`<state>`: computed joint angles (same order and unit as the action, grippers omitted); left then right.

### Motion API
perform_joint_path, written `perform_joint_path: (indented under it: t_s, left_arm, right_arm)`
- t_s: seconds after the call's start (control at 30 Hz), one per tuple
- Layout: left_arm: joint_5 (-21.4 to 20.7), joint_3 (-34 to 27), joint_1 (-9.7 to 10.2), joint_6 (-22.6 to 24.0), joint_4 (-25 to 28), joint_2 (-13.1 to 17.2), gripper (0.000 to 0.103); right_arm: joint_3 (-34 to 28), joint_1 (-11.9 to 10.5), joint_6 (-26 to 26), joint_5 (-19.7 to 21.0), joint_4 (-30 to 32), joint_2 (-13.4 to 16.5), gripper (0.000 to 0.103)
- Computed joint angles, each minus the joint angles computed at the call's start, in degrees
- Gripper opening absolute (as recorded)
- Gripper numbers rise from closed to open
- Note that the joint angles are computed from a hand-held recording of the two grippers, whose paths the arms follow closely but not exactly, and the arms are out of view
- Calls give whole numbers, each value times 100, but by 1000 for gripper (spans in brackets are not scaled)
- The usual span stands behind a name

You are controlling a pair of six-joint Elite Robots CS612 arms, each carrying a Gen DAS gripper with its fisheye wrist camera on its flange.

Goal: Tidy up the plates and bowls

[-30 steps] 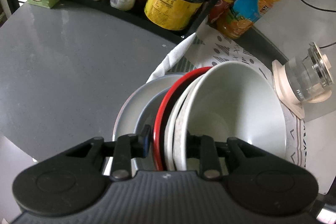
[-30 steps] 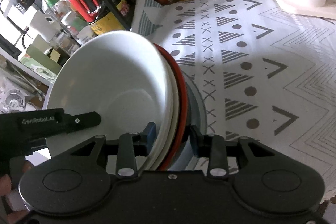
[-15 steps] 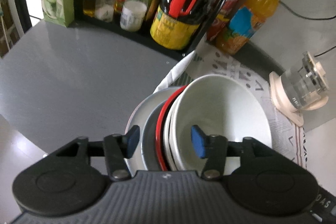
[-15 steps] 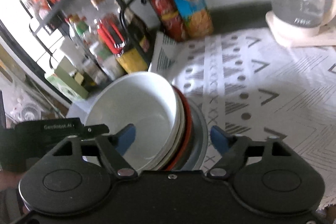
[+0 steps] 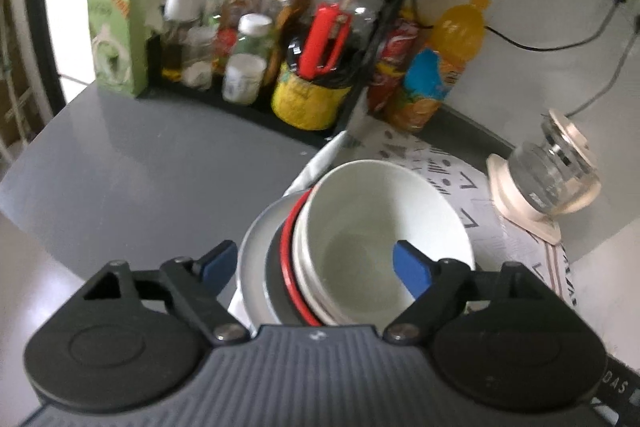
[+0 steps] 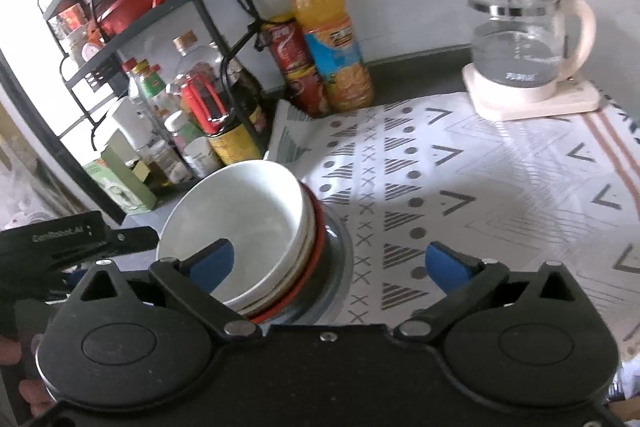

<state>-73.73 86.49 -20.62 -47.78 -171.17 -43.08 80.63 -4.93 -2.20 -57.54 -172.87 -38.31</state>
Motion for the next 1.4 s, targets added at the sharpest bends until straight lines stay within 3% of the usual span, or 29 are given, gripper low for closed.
perform_joint_path:
  t_s: [0.1, 0.37, 0.6, 0.87, 1.17, 1.4]
  left_arm:
    - [-48, -14, 2, 290, -191, 22, 89]
    - [-461, -38, 65, 1220, -446, 59, 89]
    - [-748, 127, 133, 1731, -706, -1, 89]
    - [-1078, 367, 205, 2246, -1026, -85, 89]
    - [-1377, 628, 272, 2774, -1324, -155, 89]
    - [-1429, 858, 284, 3034, -1470, -262, 89]
  right_arm:
    - [103, 0, 138, -262, -284, -45, 103]
    - [457, 59, 705, -1096, -1164, -182, 103]
    - [777, 184, 994, -1825, -1635, -349, 103]
    - [1204, 413, 1262, -2903, -2099, -559, 103]
    - [1615, 610, 1639, -3693, -2401, -731, 103]
    - [1883, 774, 1524, -4196, -2822, -820, 103]
